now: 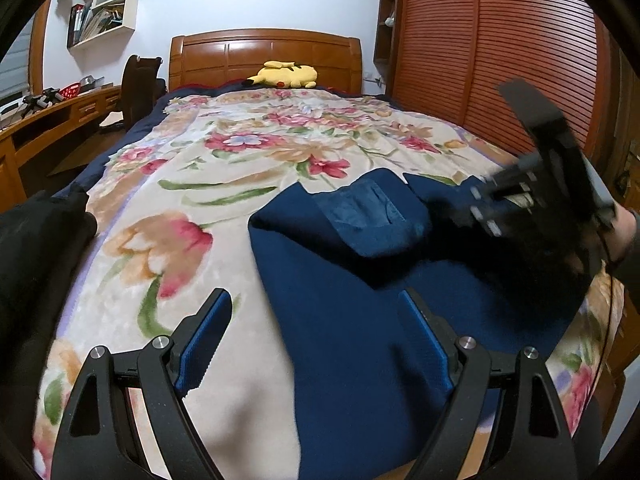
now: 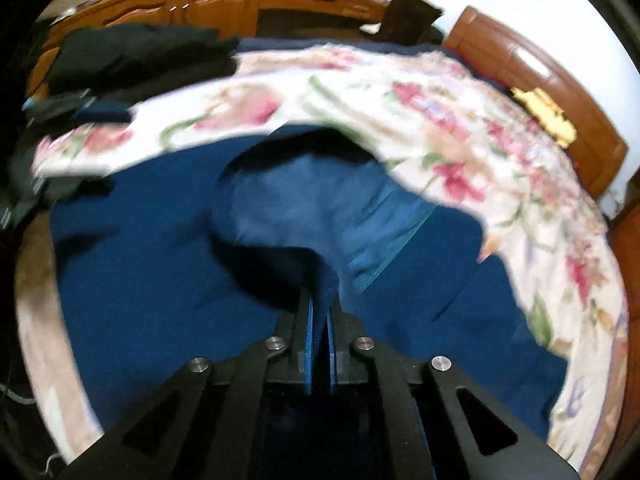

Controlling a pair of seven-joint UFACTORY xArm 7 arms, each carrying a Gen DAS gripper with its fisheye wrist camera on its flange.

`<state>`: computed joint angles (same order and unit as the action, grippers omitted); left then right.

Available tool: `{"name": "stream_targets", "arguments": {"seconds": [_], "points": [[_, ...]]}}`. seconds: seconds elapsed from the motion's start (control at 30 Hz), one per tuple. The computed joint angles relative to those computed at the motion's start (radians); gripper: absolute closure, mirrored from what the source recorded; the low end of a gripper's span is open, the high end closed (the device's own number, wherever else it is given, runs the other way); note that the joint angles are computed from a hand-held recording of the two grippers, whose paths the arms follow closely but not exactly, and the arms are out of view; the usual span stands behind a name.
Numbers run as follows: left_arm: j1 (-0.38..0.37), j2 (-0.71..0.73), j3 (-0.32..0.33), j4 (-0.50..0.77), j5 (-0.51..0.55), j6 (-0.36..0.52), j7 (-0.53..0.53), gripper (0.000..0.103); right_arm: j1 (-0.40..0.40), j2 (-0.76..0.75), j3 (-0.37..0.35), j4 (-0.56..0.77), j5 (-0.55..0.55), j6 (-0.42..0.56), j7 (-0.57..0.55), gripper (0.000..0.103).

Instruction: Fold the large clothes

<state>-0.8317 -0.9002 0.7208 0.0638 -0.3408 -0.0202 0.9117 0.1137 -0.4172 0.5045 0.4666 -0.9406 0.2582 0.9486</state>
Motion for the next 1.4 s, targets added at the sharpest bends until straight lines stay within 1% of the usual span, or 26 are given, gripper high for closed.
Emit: {"name": "stream_targets", "arguments": {"seconds": [0.03, 0.1, 0.17, 0.27, 0.33, 0.37, 0.43, 0.47, 0.5, 0.53, 0.63, 0.73, 0.8, 0.9, 0.97, 1.07, 1.13, 1.2, 1.23, 1.27, 1.3, 1.33, 1.37, 1.4], "points": [[-0.006, 0.001, 0.0, -0.001, -0.001, -0.004, -0.002, 0.018, -0.059, 0.013, 0.039, 0.03, -0.061, 0.007, 0.055, 0.099], [-0.019, 0.001, 0.001, -0.003, -0.002, -0.013, -0.008, 0.018, -0.157, 0.043, 0.097, 0.1, -0.21, 0.043, 0.21, 0.099], [-0.015, -0.001, -0.012, 0.001, 0.001, -0.005, -0.02, 0.018, -0.223, 0.077, 0.138, 0.164, -0.359, 0.096, 0.382, 0.099], [-0.025, -0.002, -0.017, -0.003, 0.004, -0.013, -0.03, 0.018, -0.259, 0.153, 0.166, 0.24, -0.514, 0.215, 0.571, 0.099], [-0.032, 0.001, -0.018, -0.002, 0.006, -0.017, -0.038, 0.018, -0.253, 0.207, 0.17, 0.272, -0.56, 0.295, 0.624, 0.099], [-0.032, 0.001, -0.021, -0.003, 0.008, -0.018, -0.044, 0.018, -0.247, 0.23, 0.159, 0.283, -0.56, 0.307, 0.629, 0.098], [-0.033, -0.002, -0.026, -0.006, 0.014, -0.021, -0.05, 0.018, -0.233, 0.266, 0.12, 0.295, -0.54, 0.281, 0.635, 0.079], [-0.032, -0.006, -0.028, -0.008, 0.016, -0.02, -0.054, 0.018, -0.229, 0.253, 0.087, 0.282, -0.523, 0.229, 0.636, 0.059], [-0.034, -0.009, -0.028, -0.009, 0.018, -0.021, -0.057, 0.018, -0.223, 0.235, 0.063, 0.268, -0.533, 0.199, 0.654, 0.047], [-0.035, -0.013, -0.03, -0.011, 0.02, -0.02, -0.059, 0.018, -0.216, 0.205, 0.038, 0.246, -0.54, 0.175, 0.669, 0.045], [-0.033, -0.019, -0.036, -0.015, 0.026, -0.016, -0.067, 0.018, -0.186, 0.1, -0.042, 0.165, -0.497, 0.145, 0.635, 0.042], [-0.033, -0.021, -0.043, -0.02, 0.03, -0.012, -0.069, 0.018, -0.144, -0.006, -0.125, 0.084, -0.406, 0.166, 0.555, 0.041], [-0.033, -0.017, -0.051, -0.024, 0.031, -0.014, -0.073, 0.018, -0.119, -0.065, -0.199, 0.023, -0.347, 0.178, 0.489, 0.041], [-0.04, -0.001, -0.058, -0.025, 0.035, -0.019, -0.077, 0.018, -0.117, -0.122, -0.259, -0.051, -0.251, 0.202, 0.394, 0.041], [-0.047, 0.02, -0.063, -0.023, 0.037, -0.028, -0.086, 0.018, -0.153, -0.125, -0.29, -0.087, -0.214, 0.181, 0.367, 0.041], [-0.056, 0.044, -0.057, -0.018, 0.044, -0.031, -0.098, 0.018, -0.221, -0.11, -0.324, -0.128, -0.187, 0.114, 0.352, 0.041], [-0.065, 0.063, -0.052, -0.013, 0.047, -0.037, -0.105, 0.018, -0.268, -0.076, -0.33, -0.126, -0.185, 0.063, 0.345, 0.041], [-0.075, 0.09, -0.048, -0.008, 0.052, -0.051, -0.116, 0.018, -0.324, -0.033, -0.343, -0.121, -0.201, -0.017, 0.335, 0.041], [-0.083, 0.105, -0.046, -0.006, 0.056, -0.059, -0.122, 0.018, -0.339, -0.02, -0.361, -0.114, -0.184, -0.041, 0.3, 0.041], [-0.092, 0.121, -0.043, -0.003, 0.06, -0.068, -0.13, 0.018, -0.368, 0.007, -0.352, -0.106, -0.193, -0.069, 0.308, 0.041], [-0.095, 0.135, -0.045, -0.001, 0.066, -0.074, -0.139, 0.018, -0.376, 0.004, -0.349, -0.118, -0.178, -0.084, 0.298, 0.041], [-0.095, 0.144, -0.045, 0.0, 0.074, -0.076, -0.146, 0.018, -0.39, 0.02, -0.347, -0.116, -0.171, -0.106, 0.283, 0.043], [-0.094, 0.153, -0.047, 0.001, 0.08, -0.079, -0.155, 0.018, -0.378, 0.047, -0.373, -0.113, -0.141, -0.137, 0.229, 0.055], [-0.091, 0.161, -0.052, 0.001, 0.087, -0.079, -0.165, 0.018, -0.368, 0.048, -0.384, -0.127, -0.113, -0.16, 0.173, 0.071]]}}
